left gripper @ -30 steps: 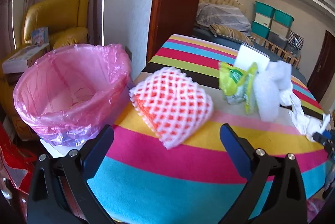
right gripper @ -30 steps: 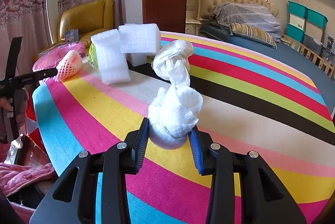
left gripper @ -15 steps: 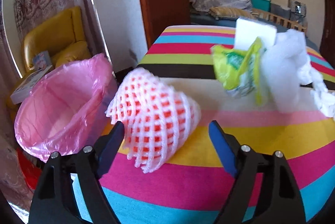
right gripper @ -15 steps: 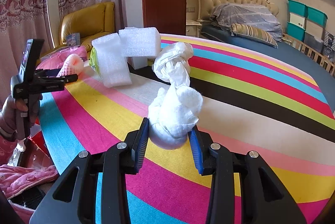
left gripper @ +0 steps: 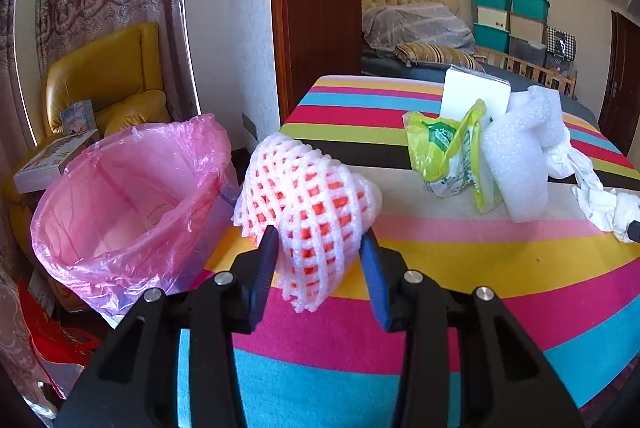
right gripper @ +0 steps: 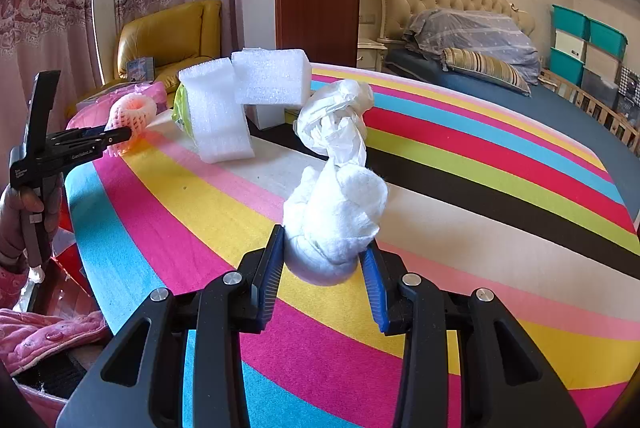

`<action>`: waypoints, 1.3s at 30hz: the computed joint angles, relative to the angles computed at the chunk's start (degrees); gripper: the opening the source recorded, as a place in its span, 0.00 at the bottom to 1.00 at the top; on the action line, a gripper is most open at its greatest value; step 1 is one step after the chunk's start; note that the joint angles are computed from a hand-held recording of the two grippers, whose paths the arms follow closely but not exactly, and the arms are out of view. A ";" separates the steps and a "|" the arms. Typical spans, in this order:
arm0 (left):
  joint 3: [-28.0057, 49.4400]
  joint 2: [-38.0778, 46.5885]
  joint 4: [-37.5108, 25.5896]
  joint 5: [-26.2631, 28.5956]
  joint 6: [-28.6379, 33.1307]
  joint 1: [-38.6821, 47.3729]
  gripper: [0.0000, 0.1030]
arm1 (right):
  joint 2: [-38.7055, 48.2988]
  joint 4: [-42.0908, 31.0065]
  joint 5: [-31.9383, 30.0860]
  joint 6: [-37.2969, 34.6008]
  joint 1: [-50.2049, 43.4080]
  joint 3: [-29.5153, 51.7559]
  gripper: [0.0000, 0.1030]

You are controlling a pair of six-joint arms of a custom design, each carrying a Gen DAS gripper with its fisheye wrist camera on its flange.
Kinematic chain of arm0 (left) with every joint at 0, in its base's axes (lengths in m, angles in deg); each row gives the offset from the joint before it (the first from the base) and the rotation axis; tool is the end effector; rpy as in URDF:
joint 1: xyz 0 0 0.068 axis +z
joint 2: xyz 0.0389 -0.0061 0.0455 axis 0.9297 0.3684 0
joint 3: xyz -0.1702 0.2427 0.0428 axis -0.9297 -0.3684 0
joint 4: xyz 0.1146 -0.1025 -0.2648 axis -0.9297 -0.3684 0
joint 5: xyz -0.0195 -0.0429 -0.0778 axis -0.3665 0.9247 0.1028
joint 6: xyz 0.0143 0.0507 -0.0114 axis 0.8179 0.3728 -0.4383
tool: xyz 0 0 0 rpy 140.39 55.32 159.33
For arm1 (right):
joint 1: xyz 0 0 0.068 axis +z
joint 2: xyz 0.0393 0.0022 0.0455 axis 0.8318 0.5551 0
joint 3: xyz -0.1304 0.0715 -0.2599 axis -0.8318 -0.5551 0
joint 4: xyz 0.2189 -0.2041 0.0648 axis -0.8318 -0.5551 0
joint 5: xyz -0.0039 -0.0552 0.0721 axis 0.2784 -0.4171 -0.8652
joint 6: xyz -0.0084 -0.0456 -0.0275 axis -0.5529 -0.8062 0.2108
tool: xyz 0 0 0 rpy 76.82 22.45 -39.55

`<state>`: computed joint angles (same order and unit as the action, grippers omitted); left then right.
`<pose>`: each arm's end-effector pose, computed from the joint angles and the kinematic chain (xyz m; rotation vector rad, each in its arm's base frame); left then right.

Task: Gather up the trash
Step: 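Close the left gripper on the pink foam fruit net, then carry the plastic bag and foam net over the bin and open both grippers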

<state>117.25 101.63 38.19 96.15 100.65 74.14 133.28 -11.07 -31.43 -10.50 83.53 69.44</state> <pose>0.4010 0.0213 0.0995 0.6914 2.0795 -0.3228 0.1702 0.0655 0.0817 0.3044 2.1806 -0.1576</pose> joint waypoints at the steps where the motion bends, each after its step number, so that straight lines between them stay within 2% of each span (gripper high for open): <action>1: -0.46 -0.36 0.21 0.34 -0.02 0.23 0.38 | 0.06 0.00 0.12 -0.04 0.11 0.03 0.36; 5: -2.57 -2.00 1.25 1.87 0.18 1.23 0.38 | 1.46 -0.94 1.62 0.69 1.39 1.22 0.36; 10: -4.61 -3.54 1.74 4.28 0.83 2.63 0.36 | 2.00 2.13 -0.56 0.11 2.66 2.00 0.36; 14: -6.10 -4.74 2.27 6.42 0.88 4.08 0.35 | 3.64 2.13 0.57 -1.13 5.53 4.24 0.36; 21: -7.40 -5.87 0.92 9.71 2.32 6.66 0.34 | 3.60 1.26 1.75 -2.76 10.45 7.32 0.36; 24: -7.99 -6.50 0.19 11.16 3.19 7.77 0.34 | 6.15 1.52 1.23 -4.27 11.75 9.65 0.36; 34: -7.21 -7.32 -1.96 13.98 3.63 11.32 0.34 | 15.45 0.66 -3.61 -11.85 10.63 19.54 0.36; 39: -6.15 -8.05 -2.97 15.80 3.56 13.72 0.34 | 20.25 1.08 -8.12 -15.83 8.40 25.64 0.36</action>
<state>111.10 93.59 35.21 111.95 104.21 87.85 153.53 -9.98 -39.55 -26.34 91.93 95.08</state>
